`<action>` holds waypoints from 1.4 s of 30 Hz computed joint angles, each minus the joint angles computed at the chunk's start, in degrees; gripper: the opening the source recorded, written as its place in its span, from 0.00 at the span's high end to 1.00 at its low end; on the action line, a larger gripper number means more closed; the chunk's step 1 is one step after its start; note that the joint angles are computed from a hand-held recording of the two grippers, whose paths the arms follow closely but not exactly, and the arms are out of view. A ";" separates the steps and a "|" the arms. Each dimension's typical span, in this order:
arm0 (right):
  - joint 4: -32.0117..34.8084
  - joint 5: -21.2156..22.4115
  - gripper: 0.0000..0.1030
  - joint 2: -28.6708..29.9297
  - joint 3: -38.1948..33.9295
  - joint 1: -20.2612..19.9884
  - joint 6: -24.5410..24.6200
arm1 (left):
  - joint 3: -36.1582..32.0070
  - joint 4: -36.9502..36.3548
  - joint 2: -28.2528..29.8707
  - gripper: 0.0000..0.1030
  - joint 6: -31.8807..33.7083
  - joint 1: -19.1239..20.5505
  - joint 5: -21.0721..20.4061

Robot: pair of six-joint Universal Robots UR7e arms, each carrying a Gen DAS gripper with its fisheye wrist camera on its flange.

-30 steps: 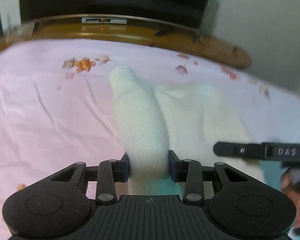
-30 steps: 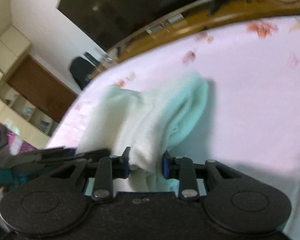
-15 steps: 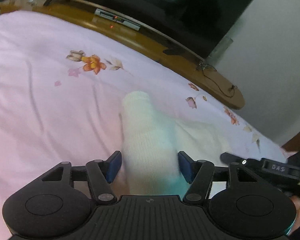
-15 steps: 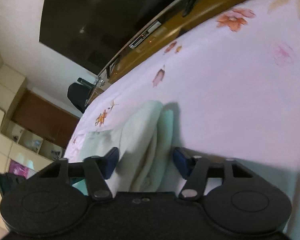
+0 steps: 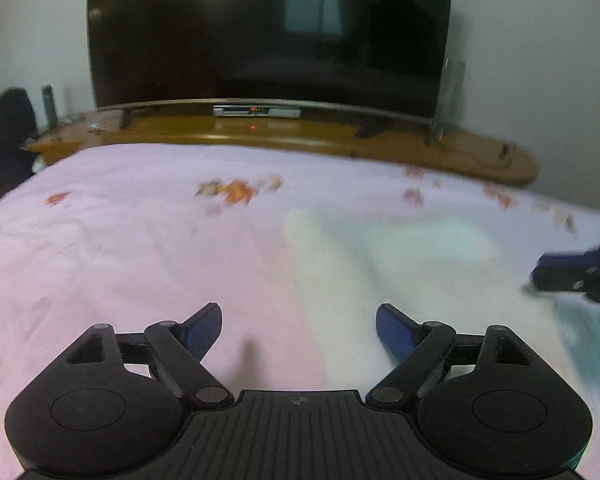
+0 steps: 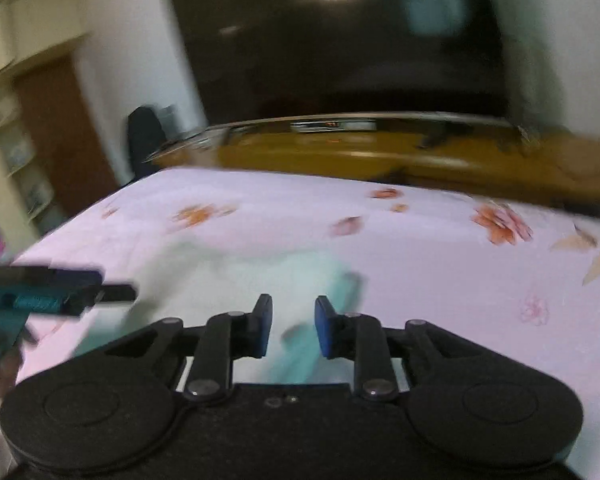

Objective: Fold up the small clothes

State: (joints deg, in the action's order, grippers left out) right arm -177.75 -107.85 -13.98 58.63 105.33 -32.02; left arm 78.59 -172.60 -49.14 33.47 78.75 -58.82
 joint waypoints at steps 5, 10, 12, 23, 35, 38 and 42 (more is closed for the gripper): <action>3.03 -11.39 0.74 2.18 0.54 2.15 -5.06 | 1.56 2.46 -0.79 0.17 -4.22 0.37 0.91; -0.91 -9.81 0.77 -2.10 6.63 3.18 1.13 | 8.86 -0.85 -6.44 0.17 -1.93 -1.03 -0.33; -4.10 -8.95 0.75 -4.82 11.89 4.06 0.47 | 12.90 -1.58 -9.17 0.17 -2.30 -1.13 -0.41; -7.99 -15.12 0.73 -6.21 20.43 5.87 10.07 | 26.19 -1.63 -19.54 0.17 -5.37 -3.95 3.98; -27.04 -26.84 0.14 -14.75 41.36 19.18 22.24 | 46.60 5.44 -47.69 0.00 -16.16 -15.04 8.52; -26.13 -31.64 0.13 -14.91 42.32 22.02 26.16 | 50.08 8.45 -51.99 0.00 -16.10 -17.98 11.53; -27.22 -32.76 0.13 -15.49 43.42 24.29 27.42 | 51.91 12.00 -56.01 0.00 -17.40 -19.85 10.89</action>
